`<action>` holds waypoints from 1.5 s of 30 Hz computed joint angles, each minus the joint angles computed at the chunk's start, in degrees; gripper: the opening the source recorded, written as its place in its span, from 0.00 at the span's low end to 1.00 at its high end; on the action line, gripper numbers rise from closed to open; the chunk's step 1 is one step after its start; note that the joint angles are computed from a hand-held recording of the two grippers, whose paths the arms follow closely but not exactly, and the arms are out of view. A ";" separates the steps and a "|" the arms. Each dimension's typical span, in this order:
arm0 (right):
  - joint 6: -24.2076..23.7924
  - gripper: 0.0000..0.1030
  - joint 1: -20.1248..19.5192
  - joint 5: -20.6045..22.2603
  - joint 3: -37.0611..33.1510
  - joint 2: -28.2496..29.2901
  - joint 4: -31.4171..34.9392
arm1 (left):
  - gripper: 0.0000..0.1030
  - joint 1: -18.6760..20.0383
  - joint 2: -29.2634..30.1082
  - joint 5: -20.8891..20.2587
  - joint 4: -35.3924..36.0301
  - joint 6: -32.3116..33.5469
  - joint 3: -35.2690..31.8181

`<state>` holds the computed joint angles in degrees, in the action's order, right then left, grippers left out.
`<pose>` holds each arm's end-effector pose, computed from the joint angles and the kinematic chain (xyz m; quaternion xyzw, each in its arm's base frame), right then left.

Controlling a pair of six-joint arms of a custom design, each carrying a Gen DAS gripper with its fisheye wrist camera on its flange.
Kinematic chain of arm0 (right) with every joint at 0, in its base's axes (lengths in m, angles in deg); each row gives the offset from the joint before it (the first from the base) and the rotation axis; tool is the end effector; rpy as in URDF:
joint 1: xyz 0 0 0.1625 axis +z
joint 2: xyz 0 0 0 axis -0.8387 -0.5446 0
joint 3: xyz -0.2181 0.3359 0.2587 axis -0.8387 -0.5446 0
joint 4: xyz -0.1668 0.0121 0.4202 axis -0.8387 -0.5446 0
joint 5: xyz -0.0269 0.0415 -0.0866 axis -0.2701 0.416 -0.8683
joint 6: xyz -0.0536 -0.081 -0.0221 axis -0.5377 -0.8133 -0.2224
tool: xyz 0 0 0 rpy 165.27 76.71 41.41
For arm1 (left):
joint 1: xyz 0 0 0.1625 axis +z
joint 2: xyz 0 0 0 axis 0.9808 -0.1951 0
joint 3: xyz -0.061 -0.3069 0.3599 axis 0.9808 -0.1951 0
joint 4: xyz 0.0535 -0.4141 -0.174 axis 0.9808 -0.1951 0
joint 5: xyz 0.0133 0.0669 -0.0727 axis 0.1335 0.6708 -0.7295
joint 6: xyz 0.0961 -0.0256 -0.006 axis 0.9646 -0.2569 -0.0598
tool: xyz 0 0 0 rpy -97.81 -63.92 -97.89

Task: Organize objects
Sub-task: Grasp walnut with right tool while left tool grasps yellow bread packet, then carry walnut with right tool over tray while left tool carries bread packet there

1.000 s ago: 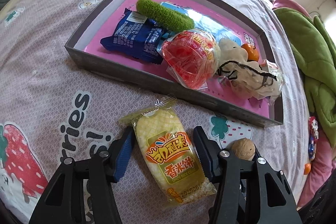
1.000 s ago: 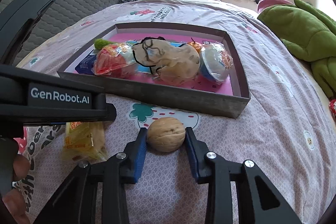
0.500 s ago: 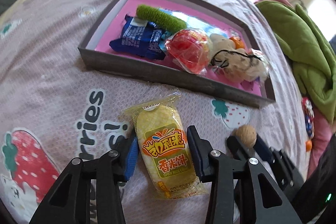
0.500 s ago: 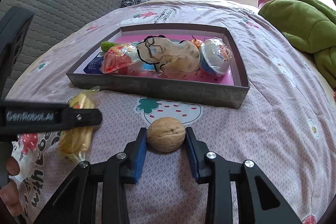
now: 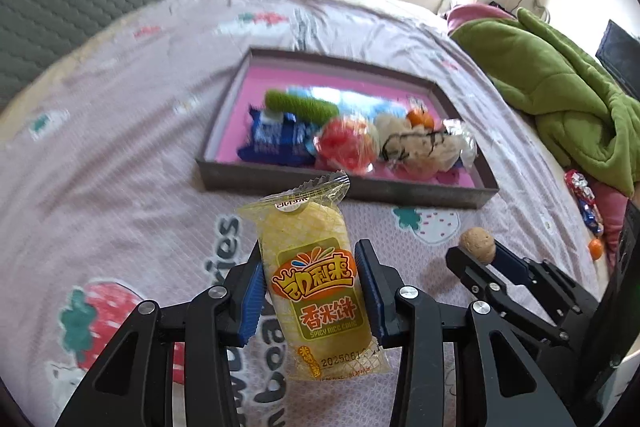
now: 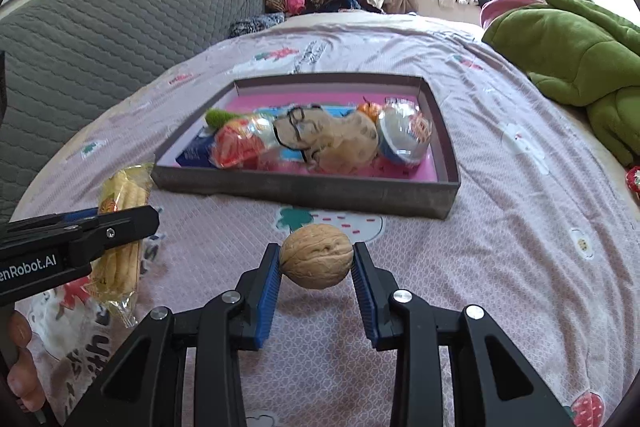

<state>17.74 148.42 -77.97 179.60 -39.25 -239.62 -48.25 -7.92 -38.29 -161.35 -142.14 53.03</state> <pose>0.1199 -0.4722 0.2161 0.3047 -0.8850 0.2695 0.2267 -0.3173 -0.4383 0.0776 -0.0048 0.8732 -0.3679 0.3197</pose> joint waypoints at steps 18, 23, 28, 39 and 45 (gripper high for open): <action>0.11 0.35 4.22 1.45 1.18 -3.96 -1.97 | 0.42 -4.18 -2.36 6.54 7.88 -4.52 0.10; -0.17 0.35 5.55 1.30 0.88 -4.54 -2.39 | 0.43 -4.88 -2.86 8.03 10.27 -5.85 -0.18; -0.55 0.35 6.69 1.46 0.33 -4.97 -2.43 | 0.43 -5.85 -3.11 10.38 17.28 -9.91 -1.34; -1.41 0.34 9.28 0.19 -3.01 -3.54 -1.97 | 0.43 -5.69 -2.96 14.71 17.56 -5.85 -3.12; -1.66 0.35 10.67 -1.44 -6.81 -0.92 -1.80 | 0.43 -3.77 -2.62 16.95 17.96 -3.21 -4.92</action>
<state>16.08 159.09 -79.41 172.79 -40.17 -241.43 -52.02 -10.54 -21.34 -143.39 -145.35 48.10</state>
